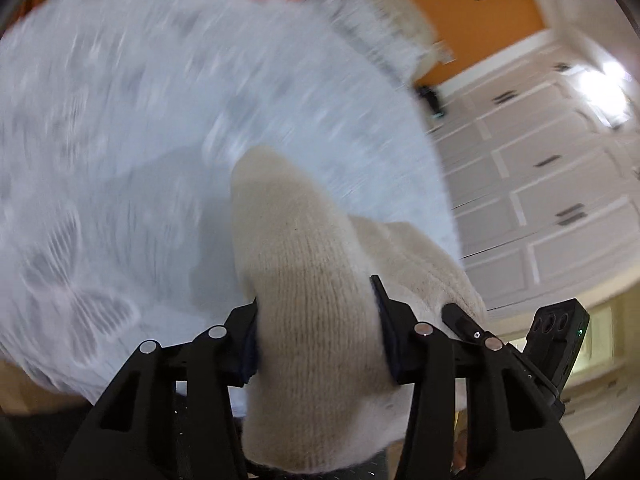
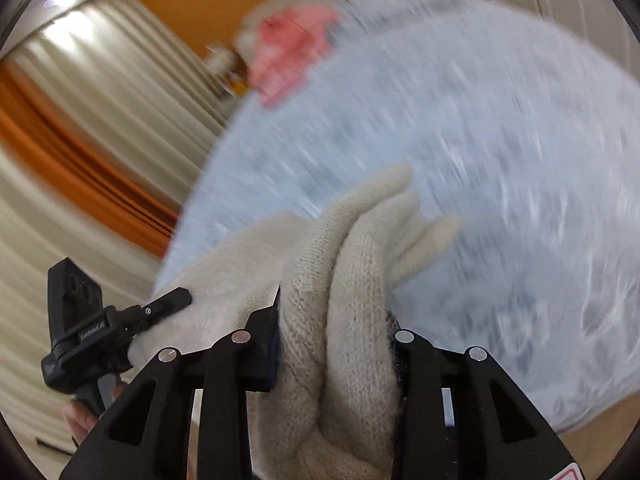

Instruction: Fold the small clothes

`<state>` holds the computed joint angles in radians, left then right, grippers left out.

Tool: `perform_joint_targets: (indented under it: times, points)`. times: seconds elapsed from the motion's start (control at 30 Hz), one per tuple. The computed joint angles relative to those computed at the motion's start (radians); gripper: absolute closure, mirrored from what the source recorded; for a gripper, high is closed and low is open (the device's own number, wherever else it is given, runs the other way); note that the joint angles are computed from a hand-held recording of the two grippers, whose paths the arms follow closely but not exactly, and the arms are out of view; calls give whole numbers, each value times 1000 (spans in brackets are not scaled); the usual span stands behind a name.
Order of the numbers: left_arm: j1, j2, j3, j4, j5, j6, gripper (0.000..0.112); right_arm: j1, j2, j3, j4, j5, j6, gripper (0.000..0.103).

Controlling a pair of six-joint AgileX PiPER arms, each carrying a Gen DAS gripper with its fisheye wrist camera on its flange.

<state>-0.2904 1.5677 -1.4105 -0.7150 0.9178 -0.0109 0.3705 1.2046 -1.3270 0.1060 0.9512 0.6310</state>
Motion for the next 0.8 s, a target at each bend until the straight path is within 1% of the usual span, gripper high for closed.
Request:
perform_joint_targets:
  times: [0.1, 0.2, 0.27, 0.3, 0.37, 0.4, 0.47, 0.5, 0.53, 0.57, 0.6, 0.63, 0.67, 0.7, 0.73, 0.77, 0.8]
  points:
    - [74, -68, -137, -11, 92, 37, 66, 143, 44, -249, -182, 75, 94, 72]
    - [142, -98, -268, -21, 146, 80, 64, 224, 112, -450, -266, 100, 113, 72]
    - [212, -105, -321, -72, 186, 119, 63, 260, 170, -551, -295, 99, 121, 72]
    - [238, -93, -343, -86, 197, 139, 62, 250, 178, -558, -283, 86, 113, 71]
    - [282, -89, -317, -108, 194, 199, 60, 253, 198, -533, -276, 39, 122, 71]
    - [303, -83, -288, -123, 188, 237, 57, 250, 205, -483, -264, -9, 132, 70]
    - [329, -64, -195, -129, 149, 316, 55, 260, 203, -333, -284, -125, 177, 65]
    - [349, -45, -144, -135, 131, 350, 48, 246, 228, -233, -269, -193, 187, 59]
    - [357, -25, -74, -139, 99, 387, 45, 253, 245, -172, -279, -222, 217, 54]
    - [350, -4, -2, -112, 40, 396, 44, 237, 300, -99, -251, -233, 222, 54]
    - [338, 20, 91, -74, -46, 389, 44, 228, 341, -66, -225, -212, 227, 55]
    - [326, 46, 166, -31, -120, 383, 44, 221, 374, -36, -196, -189, 227, 58]
    - [314, 58, 228, 47, -182, 337, 45, 228, 373, 25, -190, -206, 251, 58]
    - [312, 61, 275, 85, -217, 322, 46, 249, 343, 99, -215, -255, 298, 58]
    - [317, 49, 313, 83, -236, 338, 46, 274, 312, 148, -257, -277, 341, 58]
    - [327, 20, 367, 45, -269, 388, 45, 309, 293, 169, -316, -258, 387, 58]
    - [325, -1, 392, 44, -290, 398, 45, 334, 281, 173, -354, -222, 413, 58]
